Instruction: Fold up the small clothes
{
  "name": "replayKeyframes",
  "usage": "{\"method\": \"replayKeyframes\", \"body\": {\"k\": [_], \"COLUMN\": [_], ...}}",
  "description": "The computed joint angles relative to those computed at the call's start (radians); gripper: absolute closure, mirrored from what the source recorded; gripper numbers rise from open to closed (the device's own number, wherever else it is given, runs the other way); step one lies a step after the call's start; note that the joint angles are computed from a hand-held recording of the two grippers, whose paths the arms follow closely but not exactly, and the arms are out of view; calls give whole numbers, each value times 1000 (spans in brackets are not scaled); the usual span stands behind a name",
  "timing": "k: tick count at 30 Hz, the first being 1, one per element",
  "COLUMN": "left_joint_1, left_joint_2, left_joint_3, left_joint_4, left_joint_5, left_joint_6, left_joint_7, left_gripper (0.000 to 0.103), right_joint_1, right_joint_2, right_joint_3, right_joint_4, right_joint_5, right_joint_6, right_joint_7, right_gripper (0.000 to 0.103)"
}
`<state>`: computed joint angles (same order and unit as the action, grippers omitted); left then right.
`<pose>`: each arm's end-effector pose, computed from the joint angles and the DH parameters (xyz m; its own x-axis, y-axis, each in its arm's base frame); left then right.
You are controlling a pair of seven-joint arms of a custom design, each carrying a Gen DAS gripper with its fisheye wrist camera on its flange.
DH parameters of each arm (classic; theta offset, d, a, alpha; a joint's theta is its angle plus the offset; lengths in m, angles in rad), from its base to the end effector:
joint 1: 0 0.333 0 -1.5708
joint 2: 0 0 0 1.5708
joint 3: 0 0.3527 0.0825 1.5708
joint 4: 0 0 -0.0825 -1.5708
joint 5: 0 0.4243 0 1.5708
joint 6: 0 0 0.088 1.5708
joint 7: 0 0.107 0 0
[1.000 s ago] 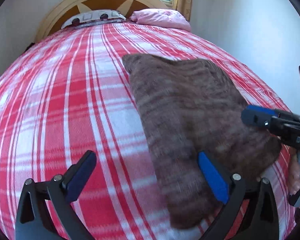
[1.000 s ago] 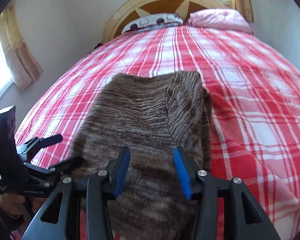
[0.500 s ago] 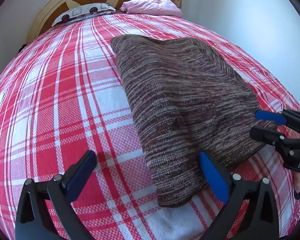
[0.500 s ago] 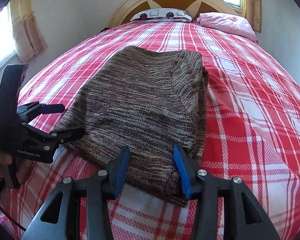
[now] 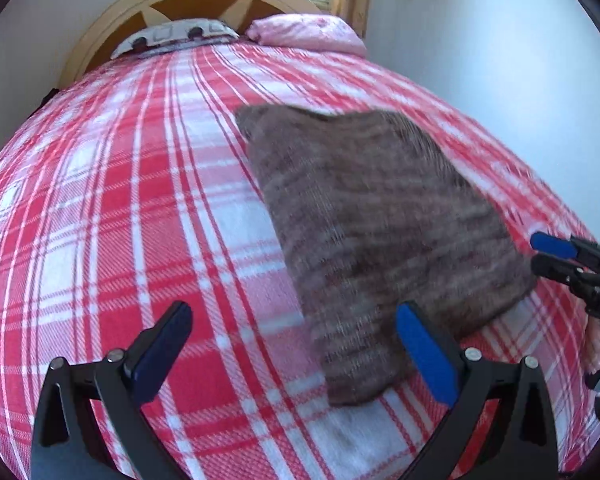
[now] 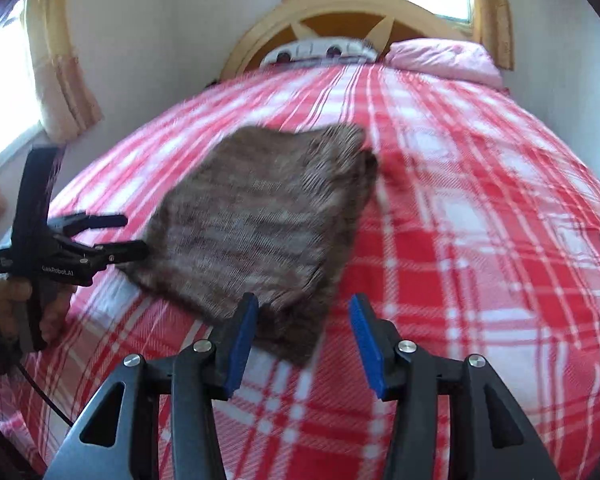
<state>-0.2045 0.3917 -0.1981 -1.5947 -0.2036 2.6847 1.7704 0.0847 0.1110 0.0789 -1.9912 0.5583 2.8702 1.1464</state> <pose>0.7176 -0.2719 0.5100 -0.4396 -0.8886 0.1314 -0.7114 0.2551 -0.6548 0.6582 0.0767 0.5073 0.1802 -0.9650 -0.1906 -0.7088 0.0070 -0.7054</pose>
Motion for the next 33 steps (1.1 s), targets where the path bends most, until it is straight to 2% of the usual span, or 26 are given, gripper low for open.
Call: {"method": "replayKeyframes", "body": {"k": [1, 3, 6, 9, 12, 15, 17, 22, 29, 30, 31, 33], "left_joint_1": [9, 29, 33, 13, 24, 28, 24, 21, 24, 26, 30, 39], "left_joint_2": [7, 26, 66, 104, 133, 149, 148, 162, 171, 171, 168, 161], "left_joint_3": [-9, -31, -38, -20, -37, -46, -45, -45, -53, -54, -57, -69], "left_joint_4": [12, 44, 108, 157, 194, 211, 206, 229, 245, 245, 240, 230], "left_joint_5": [-22, -77, -111, -88, -110, -125, -123, -124, -132, -137, -145, -161], "left_joint_6": [2, -4, -45, -71, -114, -140, -129, -146, -171, -172, -171, -174], "left_joint_7": [1, 8, 0, -32, -27, -15, -4, 10, 39, 41, 48, 76], "left_gripper": [0, 0, 0, 0, 0, 1, 2, 2, 2, 3, 7, 24], "right_joint_1": [-15, -44, -64, -83, -116, -140, -155, -172, -171, -168, -170, -159], "right_joint_2": [9, 38, 108, 188, 274, 371, 428, 576, 779, 790, 809, 801], "right_joint_3": [10, 26, 28, 36, 63, 77, 90, 112, 154, 156, 167, 156], "right_joint_4": [19, 70, 172, 275, 386, 515, 591, 790, 1108, 1127, 1159, 1147], "right_joint_5": [68, 203, 259, 246, 254, 222, 206, 145, 64, 54, 51, 29], "right_joint_6": [-12, -36, -83, -119, -162, -246, -283, -347, -493, -501, -528, -518], "right_joint_7": [-34, -97, -88, -26, 19, 100, 145, 266, 336, 335, 329, 325], "right_gripper": [43, 33, 33, 33, 33, 33, 33, 33, 33, 40, 66, 77]}}
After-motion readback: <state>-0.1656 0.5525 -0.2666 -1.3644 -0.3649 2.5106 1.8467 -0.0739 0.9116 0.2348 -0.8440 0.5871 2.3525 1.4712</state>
